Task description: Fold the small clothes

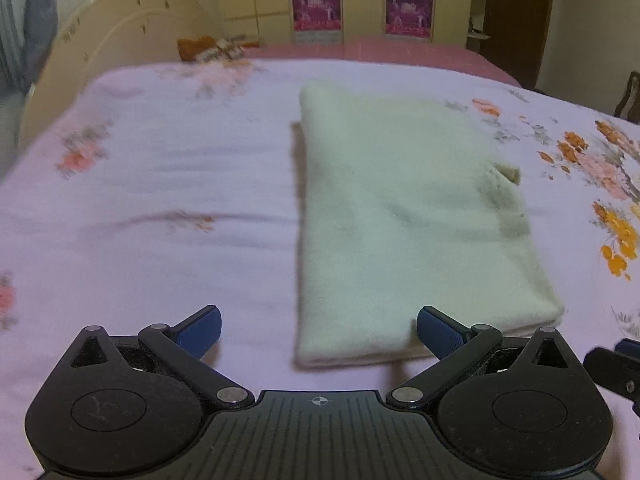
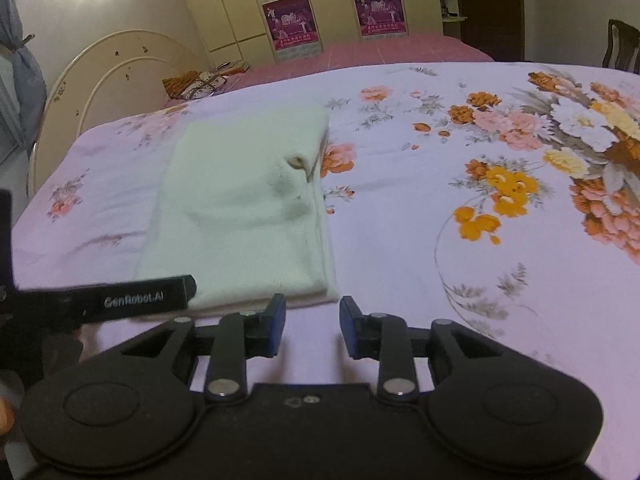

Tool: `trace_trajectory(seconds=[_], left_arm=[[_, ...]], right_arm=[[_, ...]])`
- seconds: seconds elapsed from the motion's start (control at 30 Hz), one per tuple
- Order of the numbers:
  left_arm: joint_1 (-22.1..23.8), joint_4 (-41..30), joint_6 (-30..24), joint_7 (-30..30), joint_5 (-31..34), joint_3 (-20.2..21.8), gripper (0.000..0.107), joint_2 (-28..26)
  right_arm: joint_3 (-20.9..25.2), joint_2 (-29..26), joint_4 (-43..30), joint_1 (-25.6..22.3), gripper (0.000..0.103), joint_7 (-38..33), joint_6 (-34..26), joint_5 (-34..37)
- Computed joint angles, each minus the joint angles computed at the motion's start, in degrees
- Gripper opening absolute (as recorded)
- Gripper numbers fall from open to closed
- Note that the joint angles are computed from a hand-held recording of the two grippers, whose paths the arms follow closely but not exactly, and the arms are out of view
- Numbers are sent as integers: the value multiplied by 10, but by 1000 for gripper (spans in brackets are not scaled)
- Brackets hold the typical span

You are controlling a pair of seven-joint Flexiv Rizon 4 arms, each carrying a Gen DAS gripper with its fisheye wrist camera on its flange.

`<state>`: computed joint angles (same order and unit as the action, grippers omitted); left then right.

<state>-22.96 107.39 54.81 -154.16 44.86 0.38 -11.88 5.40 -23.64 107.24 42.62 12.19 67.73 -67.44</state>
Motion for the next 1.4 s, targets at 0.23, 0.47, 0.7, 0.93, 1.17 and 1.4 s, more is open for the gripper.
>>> trace_trajectory(seconds=[0.23,0.47,0.7,0.93,1.17,1.4], left_arm=[[-9,27,-57,20,5,-32,103,86],[-7,60,-158,-12,-15,-104,103,196],[-6,71,-282,-71,-48,-201,103,297],[-3,58,-366,-116,-71,-297,103,362],[5,45,-412,-134,-92,-351,103,396],[22,33,-440,-139,-101,-393,103,414]], right_arm=[[45,40,19,-9,66,-136,-4,123],[42,114,80,-16,88,-70,53,76],[97,218,140,-40,94,-46,20,-9],[182,336,186,-64,96,30,-128,-116],[215,396,212,-81,97,25,-142,-113],[236,416,222,-93,97,35,-133,-105]])
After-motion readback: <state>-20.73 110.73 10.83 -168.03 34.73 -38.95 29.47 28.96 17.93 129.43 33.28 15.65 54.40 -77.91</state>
